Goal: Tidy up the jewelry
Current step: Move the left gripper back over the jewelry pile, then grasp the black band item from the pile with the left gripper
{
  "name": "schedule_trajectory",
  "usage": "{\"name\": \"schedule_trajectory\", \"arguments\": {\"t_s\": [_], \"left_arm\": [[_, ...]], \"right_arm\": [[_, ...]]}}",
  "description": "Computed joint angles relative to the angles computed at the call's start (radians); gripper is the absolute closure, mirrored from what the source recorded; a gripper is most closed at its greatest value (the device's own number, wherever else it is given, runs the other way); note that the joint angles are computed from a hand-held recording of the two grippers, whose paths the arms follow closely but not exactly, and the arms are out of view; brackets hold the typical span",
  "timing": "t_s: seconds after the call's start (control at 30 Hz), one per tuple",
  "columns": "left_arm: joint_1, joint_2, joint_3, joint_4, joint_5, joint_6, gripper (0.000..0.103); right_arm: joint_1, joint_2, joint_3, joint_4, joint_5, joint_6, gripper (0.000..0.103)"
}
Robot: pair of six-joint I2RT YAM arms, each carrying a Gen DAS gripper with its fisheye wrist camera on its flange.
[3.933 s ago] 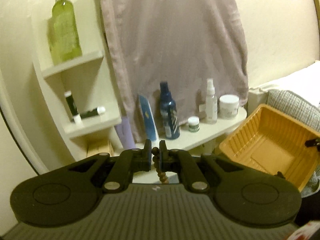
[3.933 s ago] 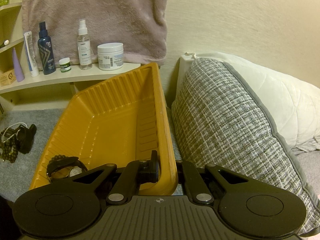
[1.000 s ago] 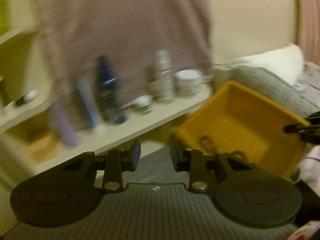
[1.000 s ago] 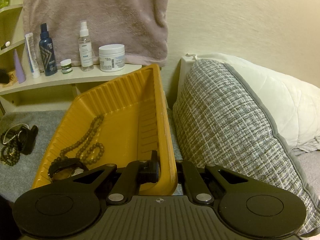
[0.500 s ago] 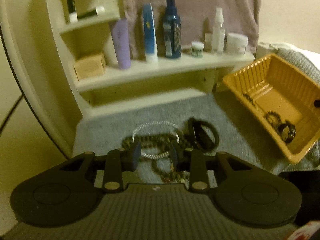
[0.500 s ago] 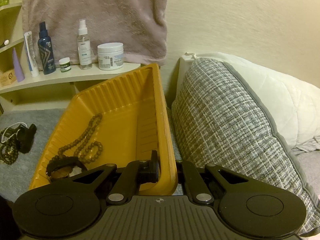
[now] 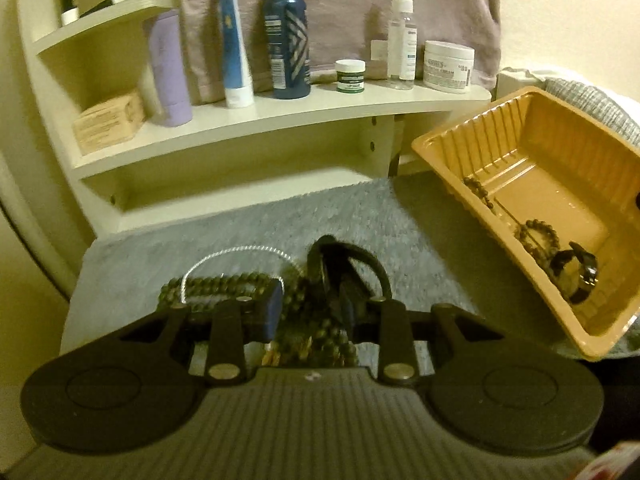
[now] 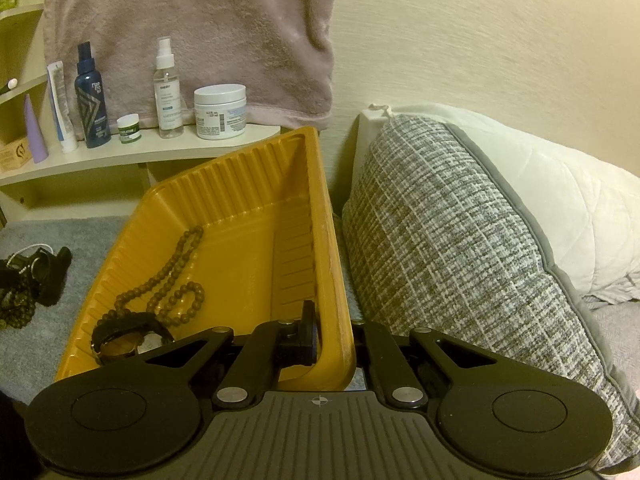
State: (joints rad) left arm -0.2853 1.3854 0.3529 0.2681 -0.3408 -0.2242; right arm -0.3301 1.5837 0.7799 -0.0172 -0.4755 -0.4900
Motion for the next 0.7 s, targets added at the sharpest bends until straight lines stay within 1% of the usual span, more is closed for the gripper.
{"name": "schedule_trajectory", "arguments": {"t_s": [0.17, 0.33, 0.4, 0.43, 0.7], "left_arm": [[0.018, 0.11, 0.06, 0.037, 0.011, 0.029, 0.08], [0.031, 0.183, 0.114, 0.03, 0.015, 0.048, 0.084], [0.035, 0.197, 0.125, 0.028, 0.021, 0.05, 0.086], [0.035, 0.201, 0.13, 0.023, 0.021, 0.049, 0.091], [0.032, 0.17, 0.132, -0.006, 0.03, 0.042, 0.095]], "right_arm": [[0.0, 0.001, 0.0, 0.001, 0.001, 0.0, 0.099], [0.0, 0.002, 0.0, 0.001, 0.001, 0.0, 0.099], [0.001, 0.001, 0.001, 0.0, 0.002, 0.0, 0.099], [0.0, 0.002, 0.001, 0.001, 0.001, -0.001, 0.099], [0.003, 0.001, 0.001, 0.001, 0.003, 0.001, 0.099]]}}
